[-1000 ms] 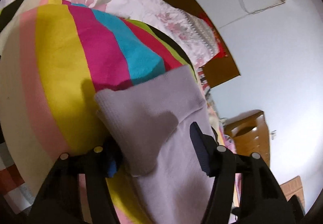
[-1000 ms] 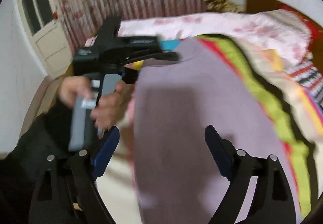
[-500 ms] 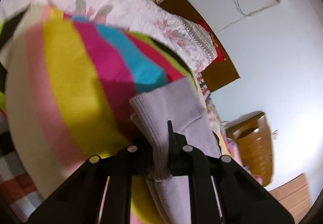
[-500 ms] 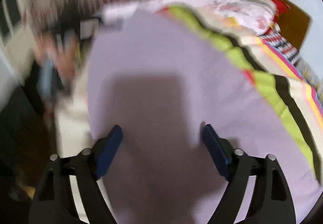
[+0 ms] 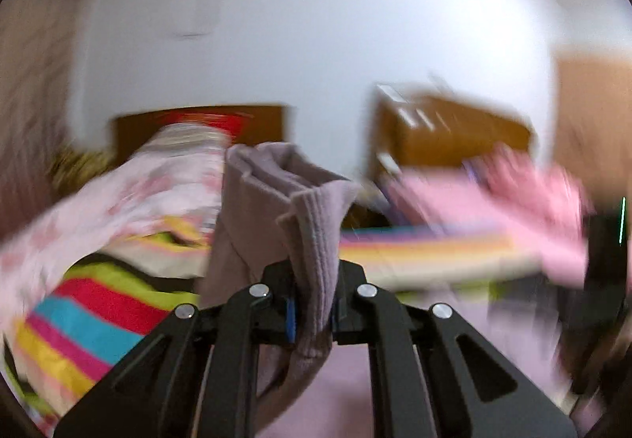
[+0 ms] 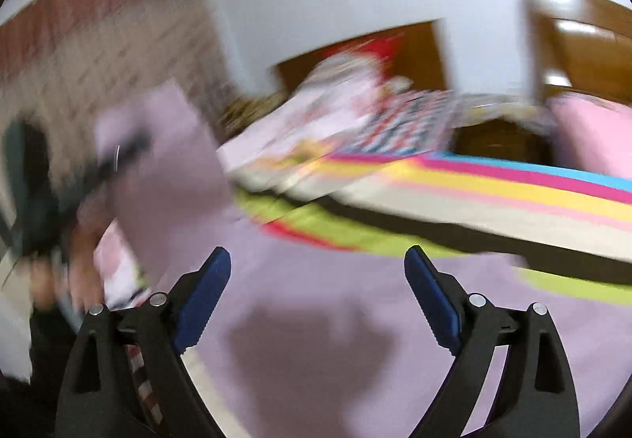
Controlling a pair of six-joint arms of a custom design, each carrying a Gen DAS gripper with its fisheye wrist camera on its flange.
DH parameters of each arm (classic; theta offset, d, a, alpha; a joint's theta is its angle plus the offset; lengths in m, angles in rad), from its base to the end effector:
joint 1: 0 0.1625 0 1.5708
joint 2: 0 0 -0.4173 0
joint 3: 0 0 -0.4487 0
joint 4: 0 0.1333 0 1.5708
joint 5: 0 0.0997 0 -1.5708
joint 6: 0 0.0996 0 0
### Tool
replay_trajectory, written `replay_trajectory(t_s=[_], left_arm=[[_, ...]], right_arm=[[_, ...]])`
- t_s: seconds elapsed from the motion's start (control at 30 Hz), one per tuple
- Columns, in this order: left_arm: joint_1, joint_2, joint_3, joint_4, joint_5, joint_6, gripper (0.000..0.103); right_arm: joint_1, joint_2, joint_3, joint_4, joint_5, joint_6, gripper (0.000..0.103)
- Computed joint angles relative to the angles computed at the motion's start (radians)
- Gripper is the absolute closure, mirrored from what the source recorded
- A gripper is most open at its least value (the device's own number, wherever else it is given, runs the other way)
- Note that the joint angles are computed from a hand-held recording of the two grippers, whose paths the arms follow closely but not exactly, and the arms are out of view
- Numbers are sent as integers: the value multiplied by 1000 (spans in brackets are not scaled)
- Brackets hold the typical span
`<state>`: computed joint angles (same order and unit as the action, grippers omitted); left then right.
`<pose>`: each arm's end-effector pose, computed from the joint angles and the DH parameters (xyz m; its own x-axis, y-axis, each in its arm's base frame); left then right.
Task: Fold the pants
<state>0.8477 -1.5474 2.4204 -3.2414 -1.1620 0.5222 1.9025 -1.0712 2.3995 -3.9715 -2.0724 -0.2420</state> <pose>-0.1570 -0.4391 0.2434 -0.5289 0.6026 -0.5976 0.8376 0.2574 -0.4818 0.2214 -0.3807 0.1390 -0.9011 0.0022 0.4336 -0.3828 0.4661 -0.7977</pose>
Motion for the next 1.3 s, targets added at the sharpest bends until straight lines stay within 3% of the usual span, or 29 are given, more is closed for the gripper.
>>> replay_trajectory(t_s=[0.07, 0.17, 0.2, 0.27, 0.33, 0.4, 0.43, 0.5, 0.53, 0.63, 0.7, 0.83, 0.93, 1.0, 1.1, 1.13, 1.17, 1.23, 1.3], left_arm=[[-78, 96, 80, 8, 49, 60, 87], [-111, 188, 133, 156, 39, 87, 82], [-132, 208, 165, 159, 69, 105, 80], [-134, 152, 214, 110, 49, 126, 63], [-101, 0, 234, 148, -45, 61, 22], [-60, -137, 248, 125, -101, -22, 6], [-32, -184, 245, 115, -115, -65, 3], [47, -238, 213, 138, -107, -151, 2], [72, -236, 194, 155, -66, -176, 2], [92, -190, 178, 125, 190, -171, 3], [94, -165, 194, 65, 261, -109, 3], [98, -124, 212, 1, 272, -30, 2], [81, -31, 215, -121, 308, -1, 2], [96, 5, 200, -155, 293, -2, 2], [112, 14, 188, -157, 277, -3, 2], [111, 9, 192, -152, 283, -7, 2], [119, 23, 184, -151, 292, -3, 2], [138, 41, 166, -138, 299, 3, 2], [147, 31, 161, -124, 292, 1, 1]], right_arm=[[-9, -60, 75, -75, -61, 16, 15], [-35, -137, 170, -113, -110, 56, 15], [-44, -153, 191, -117, -112, 66, 15], [-80, -186, 246, -115, -81, 92, 15], [-113, -181, 280, -117, -33, 117, 15], [-161, -162, 297, -90, 49, 137, 15], [-180, -136, 296, -68, 96, 152, 15], [-198, -109, 286, 4, 158, 177, 18], [-199, -92, 265, 71, 188, 189, 23], [-187, -66, 222, 204, 239, 204, 30], [-190, -58, 199, 295, 276, 227, 34], [-162, -43, 156, 363, 233, 274, 33], [-151, -46, 118, 445, 247, 294, 36], [-130, -30, 75, 507, 187, 323, 36], [-140, 1, 47, 481, 184, 347, 39], [-137, 13, 36, 467, 168, 353, 45], [-135, 17, 36, 457, 152, 348, 62], [-123, 46, 43, 392, 128, 317, 83], [-102, 64, 55, 317, 107, 283, 88]])
